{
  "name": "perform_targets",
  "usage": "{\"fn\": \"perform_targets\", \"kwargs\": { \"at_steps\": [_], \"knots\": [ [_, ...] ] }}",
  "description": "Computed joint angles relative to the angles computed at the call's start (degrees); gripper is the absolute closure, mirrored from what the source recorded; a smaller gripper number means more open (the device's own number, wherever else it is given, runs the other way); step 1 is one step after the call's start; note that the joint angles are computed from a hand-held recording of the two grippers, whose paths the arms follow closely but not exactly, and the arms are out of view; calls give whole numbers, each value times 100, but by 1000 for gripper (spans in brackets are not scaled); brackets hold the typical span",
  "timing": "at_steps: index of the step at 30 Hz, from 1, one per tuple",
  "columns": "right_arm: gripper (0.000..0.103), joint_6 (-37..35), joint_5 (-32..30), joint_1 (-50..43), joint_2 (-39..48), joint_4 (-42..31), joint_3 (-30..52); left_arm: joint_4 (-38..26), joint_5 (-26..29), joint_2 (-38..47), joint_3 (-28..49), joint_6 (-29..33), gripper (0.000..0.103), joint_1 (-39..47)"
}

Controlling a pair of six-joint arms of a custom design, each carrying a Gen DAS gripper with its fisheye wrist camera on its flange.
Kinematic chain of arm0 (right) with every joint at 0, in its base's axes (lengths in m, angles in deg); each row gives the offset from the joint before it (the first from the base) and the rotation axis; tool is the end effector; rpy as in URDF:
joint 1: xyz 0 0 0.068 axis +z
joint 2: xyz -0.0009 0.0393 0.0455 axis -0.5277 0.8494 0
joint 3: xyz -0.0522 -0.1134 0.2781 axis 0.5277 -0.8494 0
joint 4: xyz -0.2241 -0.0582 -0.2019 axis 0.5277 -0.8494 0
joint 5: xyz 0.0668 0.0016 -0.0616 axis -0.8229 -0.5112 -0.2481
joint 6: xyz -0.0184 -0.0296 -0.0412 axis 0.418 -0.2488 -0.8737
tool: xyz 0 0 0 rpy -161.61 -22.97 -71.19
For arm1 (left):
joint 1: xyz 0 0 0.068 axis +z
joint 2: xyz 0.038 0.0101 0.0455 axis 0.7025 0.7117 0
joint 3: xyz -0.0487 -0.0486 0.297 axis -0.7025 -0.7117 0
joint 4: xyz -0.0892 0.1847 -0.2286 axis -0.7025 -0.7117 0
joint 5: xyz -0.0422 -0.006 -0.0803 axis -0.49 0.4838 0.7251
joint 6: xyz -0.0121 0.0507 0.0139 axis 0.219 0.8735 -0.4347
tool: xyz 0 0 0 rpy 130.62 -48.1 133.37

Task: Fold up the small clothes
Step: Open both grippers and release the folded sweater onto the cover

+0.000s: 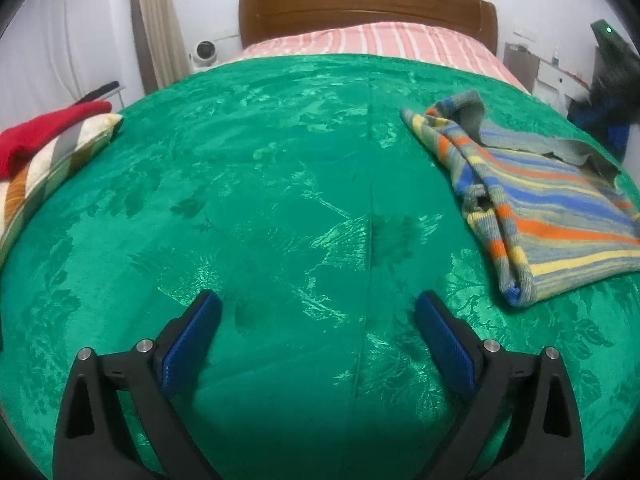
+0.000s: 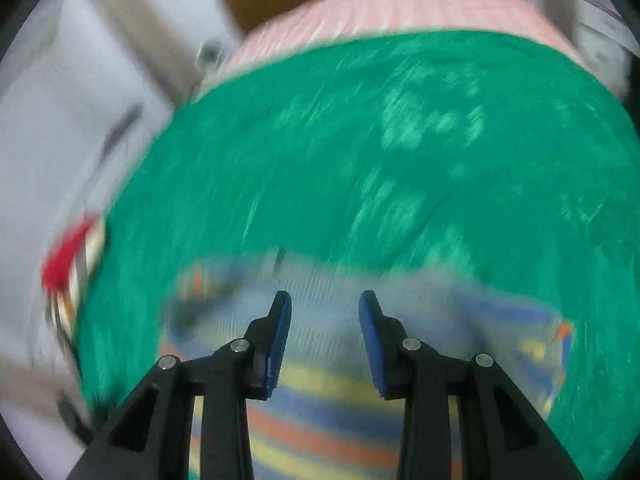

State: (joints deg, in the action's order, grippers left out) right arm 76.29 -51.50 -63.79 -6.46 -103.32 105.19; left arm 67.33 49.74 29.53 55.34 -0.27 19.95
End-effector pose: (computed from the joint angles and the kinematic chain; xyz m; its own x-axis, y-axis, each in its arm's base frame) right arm 0.1740 -0.0901 0.1493 -0.8205 0.3692 -0.4364 0.2247 0.9103 0.3477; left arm 0.1557 -0.0709 0.0070 -0.6103 0.3159 -0.7265 0.4245 0.9047 0.0367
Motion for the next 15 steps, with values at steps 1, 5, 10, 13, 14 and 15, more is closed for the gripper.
{"fn": "perform_targets", "kwargs": {
  "at_steps": [1, 5, 10, 13, 14, 15],
  "knots": [
    [67, -93, 277, 483, 2, -476, -12, 4, -9, 4, 2, 1, 5, -4],
    [67, 288, 967, 1924, 985, -355, -14, 45, 17, 40, 4, 1, 5, 12],
    [67, 1248, 1269, 1989, 2022, 1650, 359, 164, 63, 137, -2, -1, 5, 35],
    [60, 1972, 1205, 1704, 974, 2769, -166, 178, 52, 151, -1, -8, 5, 25],
    [58, 2042, 1007, 1634, 606, 2626, -250, 184, 58, 156, 0, -10, 5, 26],
    [56, 1965, 857, 1650, 441, 2342, -238, 191, 71, 163, 1, -12, 5, 29]
  ]
}}
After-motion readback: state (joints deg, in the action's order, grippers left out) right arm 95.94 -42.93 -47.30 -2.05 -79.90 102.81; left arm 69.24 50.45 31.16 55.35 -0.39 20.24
